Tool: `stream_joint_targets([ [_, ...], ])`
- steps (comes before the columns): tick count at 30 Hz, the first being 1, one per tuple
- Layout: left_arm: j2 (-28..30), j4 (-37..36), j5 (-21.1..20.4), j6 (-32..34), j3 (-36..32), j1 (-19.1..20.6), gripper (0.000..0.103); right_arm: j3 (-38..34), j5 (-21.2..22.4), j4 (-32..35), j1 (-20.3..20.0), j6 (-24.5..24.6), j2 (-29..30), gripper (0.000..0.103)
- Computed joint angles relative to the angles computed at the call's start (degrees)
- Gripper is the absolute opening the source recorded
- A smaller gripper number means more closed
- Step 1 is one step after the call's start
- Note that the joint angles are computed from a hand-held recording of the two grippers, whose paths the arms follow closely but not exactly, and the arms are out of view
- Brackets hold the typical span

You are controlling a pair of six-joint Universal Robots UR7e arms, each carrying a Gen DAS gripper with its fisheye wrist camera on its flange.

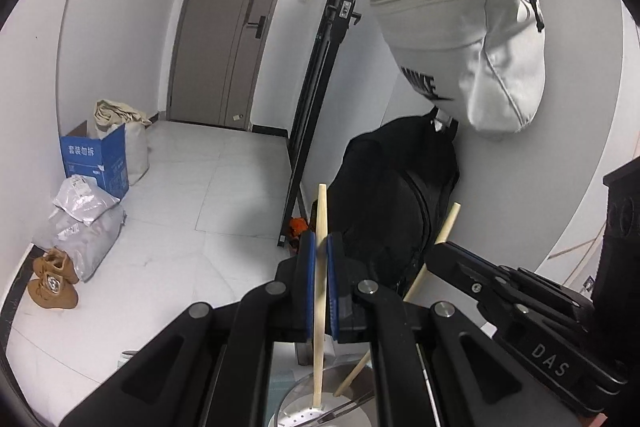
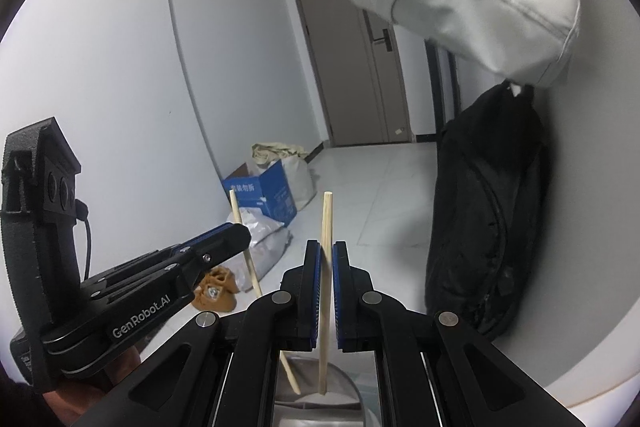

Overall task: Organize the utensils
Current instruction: 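Carry both held chopsticks up over the white utensil holder, then open both tools to drop the chopsticks into the holder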

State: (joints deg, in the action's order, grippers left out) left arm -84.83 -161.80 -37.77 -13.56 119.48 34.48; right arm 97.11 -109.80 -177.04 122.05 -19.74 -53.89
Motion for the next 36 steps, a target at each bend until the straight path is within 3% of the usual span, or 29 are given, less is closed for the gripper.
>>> stream_joint_targets([
  [4,-0.93,2.08,-2.44,-1.34,0.17,1.35,0.002,0.52,0.56,1.31,-0.72,-1.20,0.62,0.005],
  [9,-2.27,8.35,-12.05,-3.95,-2.08,4.36,0.002,1.43,3.80,5.01,-2.01,-0.64,-0.10,0.009],
  [11,-2.96,11.40,-12.59,-5.35,-2.73,4.36,0.012,2.23,4.82,4.77,-2.30,-0.08,-0.87,0.014],
  [12,-3.15,12.01,-12.14,-5.75,-2.72,4.12,0.017,2.98,5.23,4.33,-2.47,0.53,-1.58,0.018],
  [14,-4.20,13.33,-9.72,-6.60,-2.24,2.96,0.038,4.22,5.45,3.57,-2.64,1.64,-2.91,0.029],
  [15,-4.65,12.86,-9.37,-6.47,-1.76,2.60,0.040,5.42,5.04,2.47,-2.53,2.17,-3.73,0.036],
  [24,-8.64,17.40,-3.63,-11.04,-0.07,-1.61,0.044,10.74,2.82,-0.67,-1.52,5.07,-8.86,0.050],
  [28,-10.49,20.66,0.26,-14.82,1.11,-4.14,0.065,11.98,1.97,-1.43,0.00,5.67,-9.93,0.060],
  [31,-12.03,22.05,4.04,-17.10,2.84,-6.80,0.066,13.48,2.10,-3.30,0.85,5.49,-10.50,0.068],
  [34,-13.05,28.91,9.01,-23.52,3.61,-9.49,0.066,15.02,1.72,-5.83,2.36,5.14,-11.09,0.079],
  [36,-13.58,32.72,10.20,-26.81,3.75,-10.40,0.066,15.88,1.54,-7.15,3.15,5.09,-11.39,0.083],
])
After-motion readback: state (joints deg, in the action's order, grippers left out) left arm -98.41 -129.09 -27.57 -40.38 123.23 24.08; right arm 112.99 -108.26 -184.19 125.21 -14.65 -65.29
